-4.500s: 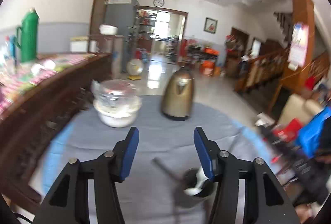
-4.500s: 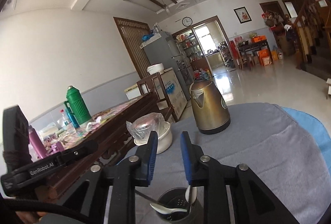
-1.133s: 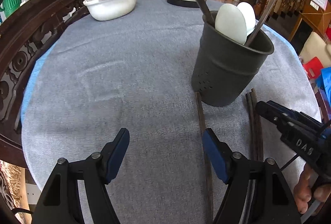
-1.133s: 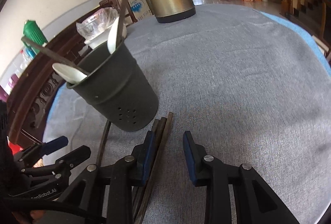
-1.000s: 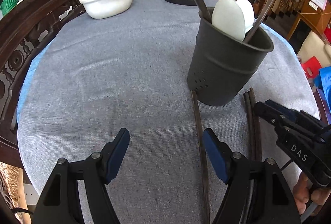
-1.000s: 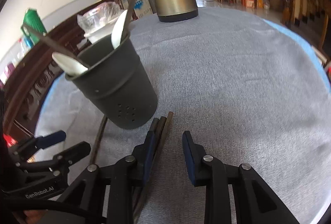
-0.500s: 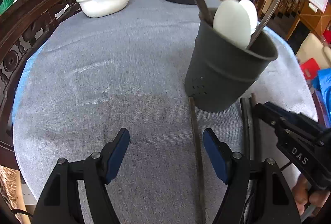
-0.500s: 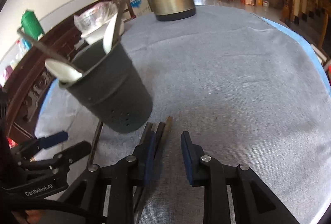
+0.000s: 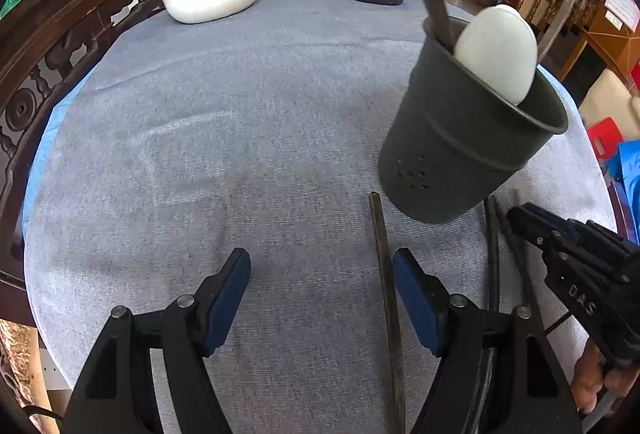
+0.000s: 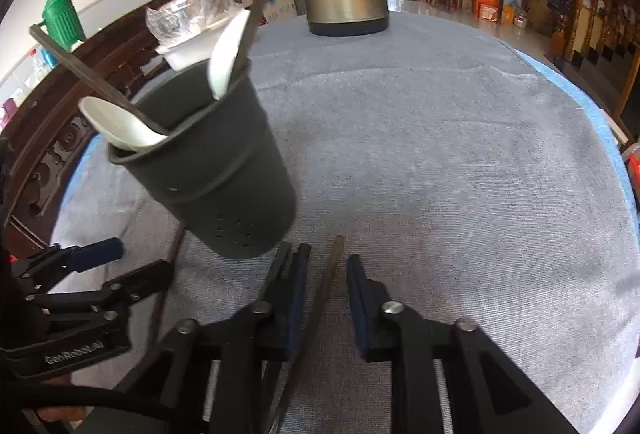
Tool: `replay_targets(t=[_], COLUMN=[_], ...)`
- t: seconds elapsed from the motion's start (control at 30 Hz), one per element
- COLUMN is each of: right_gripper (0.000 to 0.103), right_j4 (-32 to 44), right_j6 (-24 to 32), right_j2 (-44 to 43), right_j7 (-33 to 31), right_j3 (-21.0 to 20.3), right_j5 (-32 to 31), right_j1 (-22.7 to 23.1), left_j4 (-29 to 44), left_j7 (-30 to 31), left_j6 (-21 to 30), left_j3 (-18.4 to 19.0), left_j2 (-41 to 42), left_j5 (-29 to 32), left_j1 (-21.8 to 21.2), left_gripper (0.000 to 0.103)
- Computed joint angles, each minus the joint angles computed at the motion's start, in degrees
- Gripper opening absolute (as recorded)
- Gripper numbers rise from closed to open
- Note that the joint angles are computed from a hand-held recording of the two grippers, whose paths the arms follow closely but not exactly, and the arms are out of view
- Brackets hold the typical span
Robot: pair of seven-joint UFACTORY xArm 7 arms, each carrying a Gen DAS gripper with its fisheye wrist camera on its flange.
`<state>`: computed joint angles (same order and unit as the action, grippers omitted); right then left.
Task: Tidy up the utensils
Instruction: 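Close the right tool on a chopstick while the left tool closes on another, then lift both chopsticks into the grey cup and open both tools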
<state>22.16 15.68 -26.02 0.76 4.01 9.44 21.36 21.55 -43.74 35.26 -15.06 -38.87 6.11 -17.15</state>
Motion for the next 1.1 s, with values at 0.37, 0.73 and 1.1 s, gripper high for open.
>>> replay_targets(t=[0.37,0.73,1.1], right_gripper=[0.015,0.006,0.008], right_j4=[4.39,5.08,10.33], right_j6=[3.18,4.42,13.62], right_j2=[3.96,3.78,6.85], right_j7=[-2.68,-6.54,-8.86], right_j3=[-0.39,-2.72,-2.45], right_j5=[3.58,8.00,10.21], right_j1=[0.09,2.08,-1.59], left_j4=[0.47,-0.67,-1.35], left_j7=[3.85,13.70,20.62], left_j6=[-4.34,-12.76,-12.67], left_j3=[3.28,9.10,12.26], left_j2=[2.10,6.13,5.68], left_j5=[-2.94,-10.00,-16.03], left_j1=[-1.35,-2.65,-3.82], left_gripper=[0.074,0.020,0.015])
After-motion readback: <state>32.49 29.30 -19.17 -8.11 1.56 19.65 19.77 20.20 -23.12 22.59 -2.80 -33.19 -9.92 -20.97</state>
